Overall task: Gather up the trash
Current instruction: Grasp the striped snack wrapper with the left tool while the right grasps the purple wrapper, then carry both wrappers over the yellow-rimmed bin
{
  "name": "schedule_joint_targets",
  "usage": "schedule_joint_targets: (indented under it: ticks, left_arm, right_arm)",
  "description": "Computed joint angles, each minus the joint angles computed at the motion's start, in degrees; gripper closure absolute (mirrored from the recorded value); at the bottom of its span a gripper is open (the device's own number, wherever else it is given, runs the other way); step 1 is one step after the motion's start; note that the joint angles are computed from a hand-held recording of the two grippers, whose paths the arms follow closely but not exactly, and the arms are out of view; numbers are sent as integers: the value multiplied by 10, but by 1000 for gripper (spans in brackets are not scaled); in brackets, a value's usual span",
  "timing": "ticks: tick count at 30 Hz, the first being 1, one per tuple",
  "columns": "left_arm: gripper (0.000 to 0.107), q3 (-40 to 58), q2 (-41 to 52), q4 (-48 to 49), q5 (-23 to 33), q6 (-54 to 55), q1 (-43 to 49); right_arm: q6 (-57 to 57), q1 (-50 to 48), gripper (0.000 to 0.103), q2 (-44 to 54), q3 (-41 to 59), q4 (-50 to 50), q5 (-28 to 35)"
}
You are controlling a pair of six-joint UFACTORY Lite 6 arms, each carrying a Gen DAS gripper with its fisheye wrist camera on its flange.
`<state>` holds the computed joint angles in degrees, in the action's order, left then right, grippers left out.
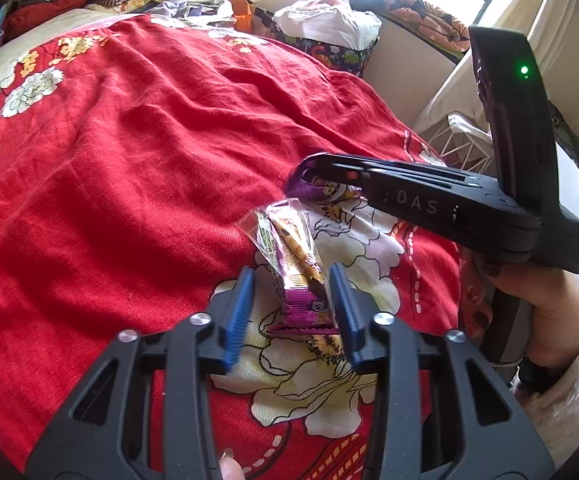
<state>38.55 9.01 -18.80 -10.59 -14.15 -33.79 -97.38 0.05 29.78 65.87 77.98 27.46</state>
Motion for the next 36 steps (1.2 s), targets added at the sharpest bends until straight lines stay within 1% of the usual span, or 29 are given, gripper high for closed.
schedule_joint_targets:
  ticks: [1,3,6,10,14,17,23,27,36]
  left_arm:
    - [85,1,2,0,1,0,0]
    - [87,3,4,7,2,-6,-1]
    - [89,7,3,3,3,-1,-3]
    - [89,18,-7,-40,6,43,-12]
    - [90,39,-19,-130,11,136,-28]
    - [90,63,-20,-232,12,241,-47]
    - [90,114,-12,-392,9,411,-83]
    - [90,148,4,-460,7,486,-100]
    - [90,218,45,-567,4,604,-137]
  right_arm:
    - [-4,-11,92,0,-4,7,15]
    - [-19,-35,92,-11,-22,26,39]
    - [-49,-68,92,-47,-63,53,59]
    - [-89,-127,92,-112,-122,79,92]
    - [-101,-194,92,-161,-160,77,138]
    - [-94,-248,92,-191,-173,60,174]
    - [-73,-331,92,-224,-172,27,219]
    - [-67,-383,92,-233,-169,15,243]
    - [-67,-472,92,-228,-150,-6,279]
